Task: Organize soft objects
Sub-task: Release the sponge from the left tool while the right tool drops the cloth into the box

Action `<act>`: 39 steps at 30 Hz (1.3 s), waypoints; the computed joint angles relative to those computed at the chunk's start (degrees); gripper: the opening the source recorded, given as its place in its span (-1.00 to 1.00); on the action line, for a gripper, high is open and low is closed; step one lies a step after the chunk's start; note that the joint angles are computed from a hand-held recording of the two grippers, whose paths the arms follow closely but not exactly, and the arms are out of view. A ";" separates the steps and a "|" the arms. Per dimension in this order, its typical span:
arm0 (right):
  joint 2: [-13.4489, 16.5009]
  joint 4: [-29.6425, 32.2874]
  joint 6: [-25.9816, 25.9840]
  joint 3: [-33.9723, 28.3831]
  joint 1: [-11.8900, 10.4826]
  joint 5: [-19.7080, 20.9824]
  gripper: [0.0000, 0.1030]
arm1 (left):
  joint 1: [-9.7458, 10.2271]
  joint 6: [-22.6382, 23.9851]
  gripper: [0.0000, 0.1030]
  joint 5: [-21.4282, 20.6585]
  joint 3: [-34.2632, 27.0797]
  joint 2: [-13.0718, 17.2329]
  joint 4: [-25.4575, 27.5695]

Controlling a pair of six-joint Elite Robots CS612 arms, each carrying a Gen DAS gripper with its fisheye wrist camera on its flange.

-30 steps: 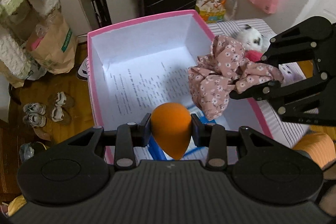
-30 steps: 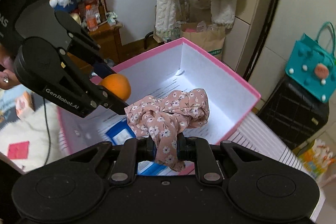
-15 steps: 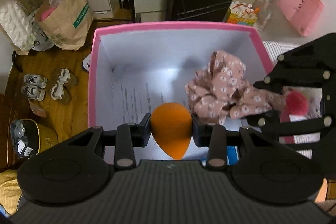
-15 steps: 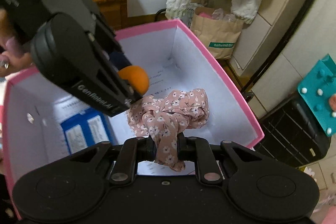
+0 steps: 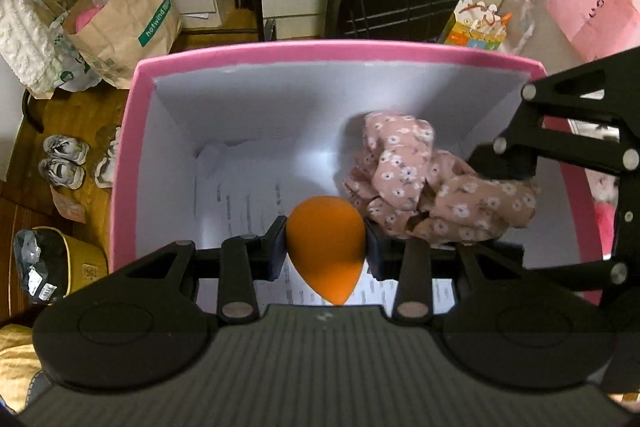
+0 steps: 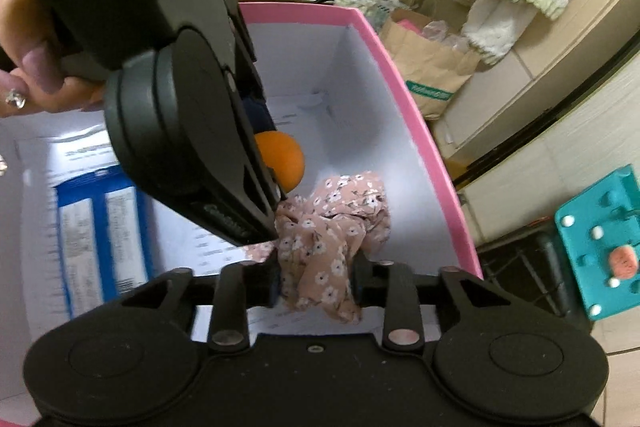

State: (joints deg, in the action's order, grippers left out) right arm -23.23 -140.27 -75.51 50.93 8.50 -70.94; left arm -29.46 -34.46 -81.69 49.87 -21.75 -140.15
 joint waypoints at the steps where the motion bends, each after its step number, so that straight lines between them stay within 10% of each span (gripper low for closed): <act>1: -0.08 -1.13 0.49 0.42 -0.08 0.13 0.02 | 0.02 -0.29 -0.21 0.19 -0.28 0.18 0.05; 15: -5.15 -6.15 11.82 8.62 -3.74 11.75 0.09 | -0.28 1.81 -0.12 3.45 0.54 -0.06 -3.19; 39: -16.30 -4.37 14.06 25.31 -7.95 19.49 0.10 | -5.52 3.23 0.10 7.33 19.87 -13.76 -9.40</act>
State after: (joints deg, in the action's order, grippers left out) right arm -39.53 -144.64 -61.46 76.23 0.55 -51.45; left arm -34.98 -31.23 -74.36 69.74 -35.51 -149.55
